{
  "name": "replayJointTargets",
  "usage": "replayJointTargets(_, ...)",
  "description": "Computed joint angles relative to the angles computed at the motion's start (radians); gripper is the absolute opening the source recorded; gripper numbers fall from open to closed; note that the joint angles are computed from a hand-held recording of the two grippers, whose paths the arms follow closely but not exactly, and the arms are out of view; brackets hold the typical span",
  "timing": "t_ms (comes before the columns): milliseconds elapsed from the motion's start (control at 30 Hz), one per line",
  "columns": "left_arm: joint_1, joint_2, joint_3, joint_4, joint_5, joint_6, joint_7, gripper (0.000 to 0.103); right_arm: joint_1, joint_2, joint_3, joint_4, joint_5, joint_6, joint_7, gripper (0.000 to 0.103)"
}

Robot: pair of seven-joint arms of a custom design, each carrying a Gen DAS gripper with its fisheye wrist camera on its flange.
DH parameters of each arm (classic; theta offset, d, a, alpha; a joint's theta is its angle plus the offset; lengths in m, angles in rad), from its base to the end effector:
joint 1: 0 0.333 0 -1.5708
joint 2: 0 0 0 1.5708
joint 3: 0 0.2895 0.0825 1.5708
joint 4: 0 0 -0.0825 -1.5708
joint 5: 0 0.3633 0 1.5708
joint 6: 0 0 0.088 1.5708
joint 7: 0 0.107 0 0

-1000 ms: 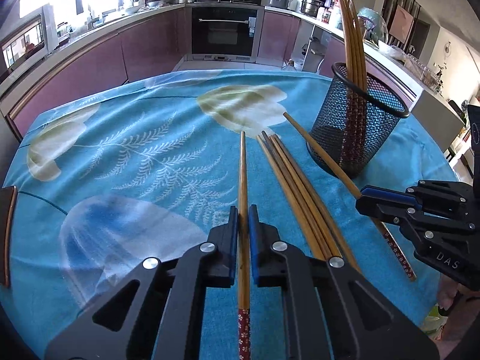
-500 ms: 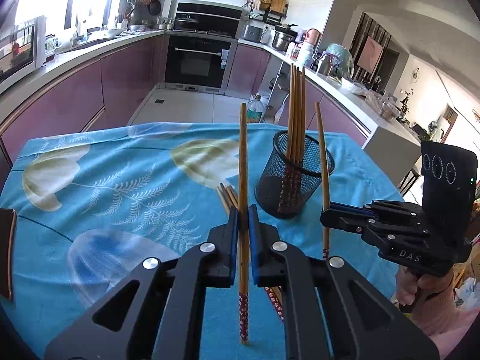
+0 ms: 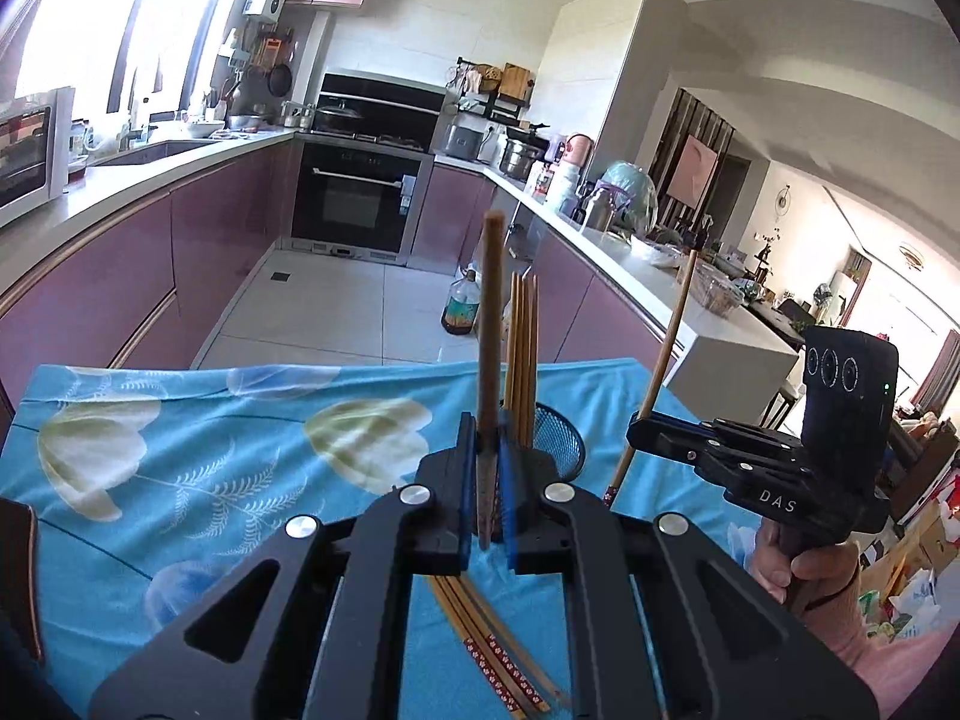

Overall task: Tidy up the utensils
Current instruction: 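Lift both chopsticks upright and carry them above the mesh cup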

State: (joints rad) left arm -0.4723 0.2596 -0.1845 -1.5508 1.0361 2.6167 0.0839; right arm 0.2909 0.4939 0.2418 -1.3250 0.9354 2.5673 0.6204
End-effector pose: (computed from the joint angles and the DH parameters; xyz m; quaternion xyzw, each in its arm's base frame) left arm 0.5209 -0.4071 0.5677 -0.6503 0.5586 -0.4412 0.2653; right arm 0.6431 0.3162 0.5209 -0.7891 0.3251 -0.0462 0.5191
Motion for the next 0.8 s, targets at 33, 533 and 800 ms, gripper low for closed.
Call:
replayJointTargets(33,0.000,0.009,0.001,0.020,0.002,-0.002,0.006,0.008,0.000,0.007,0.000,0.016,0.002,0.006,0.001,0.006)
replayJointTargets(533,-0.054,0.198,0.056,0.353,-0.082,-0.020,0.177,0.008,0.019,0.165,0.002,0.272,-0.095,0.056,0.099,0.006)
replayJointTargets(800,-0.095,0.354,0.096,0.584,-0.190,-0.109,0.309,0.008,0.044,0.257,-0.020,0.385,-0.207,0.045,0.213,0.006)
